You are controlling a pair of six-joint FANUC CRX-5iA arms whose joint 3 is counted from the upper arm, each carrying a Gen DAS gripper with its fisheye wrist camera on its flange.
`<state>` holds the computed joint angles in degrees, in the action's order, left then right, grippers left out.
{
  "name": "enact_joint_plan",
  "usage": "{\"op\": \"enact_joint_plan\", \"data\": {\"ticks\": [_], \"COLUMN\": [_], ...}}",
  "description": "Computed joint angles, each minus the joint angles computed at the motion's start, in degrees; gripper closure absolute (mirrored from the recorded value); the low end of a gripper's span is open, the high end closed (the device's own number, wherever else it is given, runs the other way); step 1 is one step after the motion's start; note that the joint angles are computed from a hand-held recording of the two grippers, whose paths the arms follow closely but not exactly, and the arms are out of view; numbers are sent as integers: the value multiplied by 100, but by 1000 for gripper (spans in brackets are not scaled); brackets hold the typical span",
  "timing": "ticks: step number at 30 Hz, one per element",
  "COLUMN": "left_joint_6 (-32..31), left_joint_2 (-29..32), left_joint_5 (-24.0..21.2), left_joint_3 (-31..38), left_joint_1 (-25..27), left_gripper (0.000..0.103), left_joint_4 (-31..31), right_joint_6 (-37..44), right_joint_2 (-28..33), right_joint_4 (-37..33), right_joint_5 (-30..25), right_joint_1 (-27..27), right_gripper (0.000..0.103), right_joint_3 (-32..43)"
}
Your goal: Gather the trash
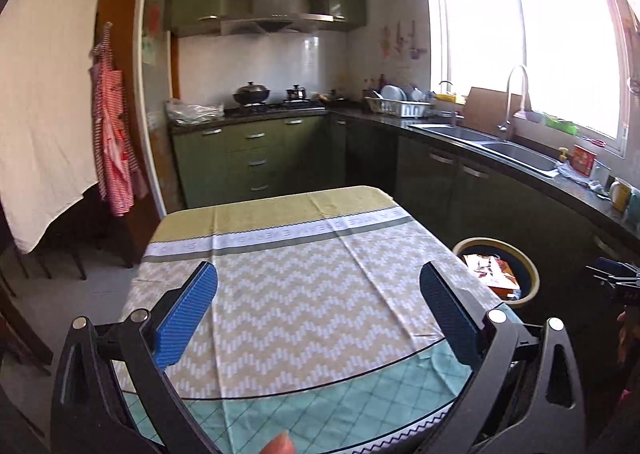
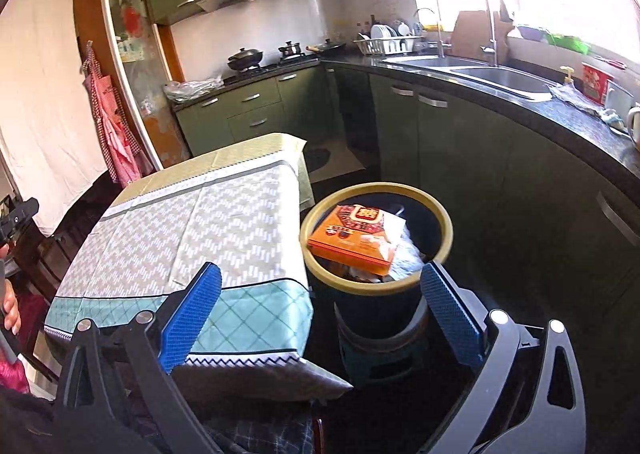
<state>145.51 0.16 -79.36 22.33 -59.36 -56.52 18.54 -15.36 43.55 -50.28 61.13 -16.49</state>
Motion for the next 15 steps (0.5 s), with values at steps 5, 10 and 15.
{"op": "enact_joint_plan", "data": {"ticks": [5,10,15], "left_joint_6": [437,631,672], "left_joint_2": [-315,-450,-382], "left_joint_5": [-446,-386,-549], "left_joint_3": [-356,-506,-485], "left_joint_1": [-318,-340,-501], "left_gripper": [7,7,7], "left_joint_4": [-295,-139,-318], "right_joint_6": [-164,-565,-787], "right_joint_2": [168,83,85], "right_joint_4": [244,784,1140], "right_joint_5": [-27,-83,-260], "right_joint_1": [389,634,720], "right_gripper": [5,5,5], "right_joint_3": [159,45,50]}}
